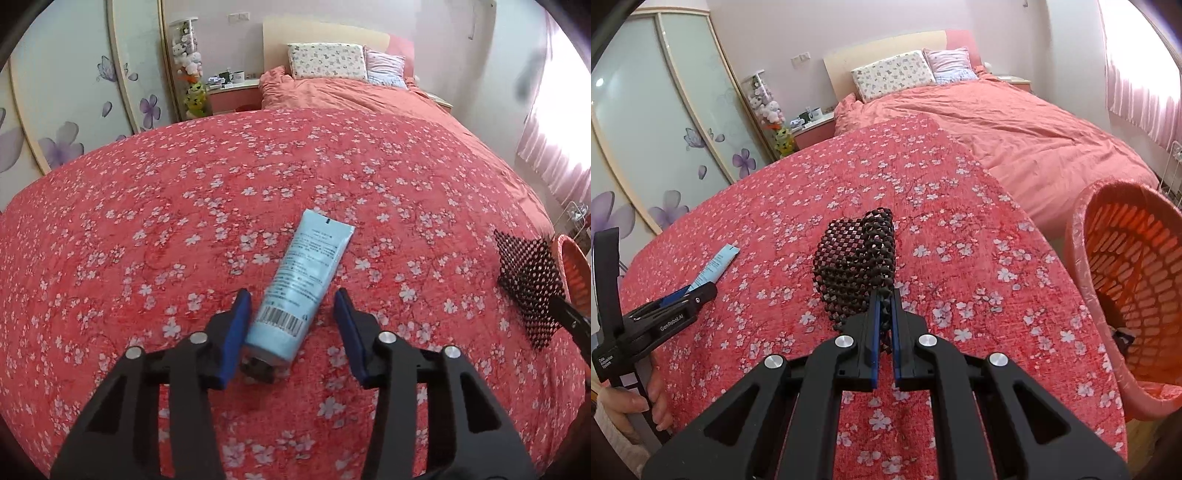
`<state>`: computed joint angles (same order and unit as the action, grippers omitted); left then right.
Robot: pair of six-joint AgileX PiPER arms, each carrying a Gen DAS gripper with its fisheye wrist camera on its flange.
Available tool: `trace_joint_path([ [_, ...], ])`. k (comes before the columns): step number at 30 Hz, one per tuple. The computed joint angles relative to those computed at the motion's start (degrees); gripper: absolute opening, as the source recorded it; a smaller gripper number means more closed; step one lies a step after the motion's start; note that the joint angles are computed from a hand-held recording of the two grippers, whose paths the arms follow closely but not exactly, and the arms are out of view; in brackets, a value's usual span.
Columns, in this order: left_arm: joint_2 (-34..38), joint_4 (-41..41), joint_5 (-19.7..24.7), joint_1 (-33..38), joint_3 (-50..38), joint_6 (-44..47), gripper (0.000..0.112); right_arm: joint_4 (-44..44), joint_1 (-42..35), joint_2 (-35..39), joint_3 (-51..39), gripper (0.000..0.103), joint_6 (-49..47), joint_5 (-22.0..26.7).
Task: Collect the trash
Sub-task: 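Grasp the black mesh item with the right tool while the left tool grasps the light-blue tube, then carry the mesh item and blue tube over the orange basket with both tools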
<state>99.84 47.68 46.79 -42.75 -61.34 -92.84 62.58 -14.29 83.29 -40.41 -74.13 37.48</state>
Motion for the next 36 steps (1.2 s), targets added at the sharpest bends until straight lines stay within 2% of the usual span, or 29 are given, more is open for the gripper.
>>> trace_joint_path([
  [6, -0.5, 0.1, -0.2, 0.5, 0.4, 0.1, 0.041, -0.5, -1.7, 1.8, -1.3, 0.006, 1.0, 2.4],
  [9, -0.8, 0.5, -0.8, 0.4, 0.7, -0.2, 0.028, -1.0, -2.1, 1.7, -1.7, 0.006, 1.7, 3.1],
  [17, -2.8, 0.6, -2.3, 0.2, 2.9, -0.9, 0.028, 0.3, -6.0, -3.0, -1.7, 0.005, 0.4, 7.3],
  [21, -4.0, 0.5, -0.9, -0.8, 2.5, -0.6, 0.028, 0.7, -7.9, -5.9, -2.1, 0.005, 0.3, 8.9],
  [26, -5.3, 0.3, 3.1, -3.6, -0.3, 0.4, 0.028, 1.4, -12.0, -9.0, -3.1, 0.005, 0.0, 11.8],
  [36, -3.1, -0.5, 10.1, -12.1, -14.0, 5.0, 0.028, 4.2, -23.2, -12.6, -4.9, 0.005, -3.5, 19.2],
])
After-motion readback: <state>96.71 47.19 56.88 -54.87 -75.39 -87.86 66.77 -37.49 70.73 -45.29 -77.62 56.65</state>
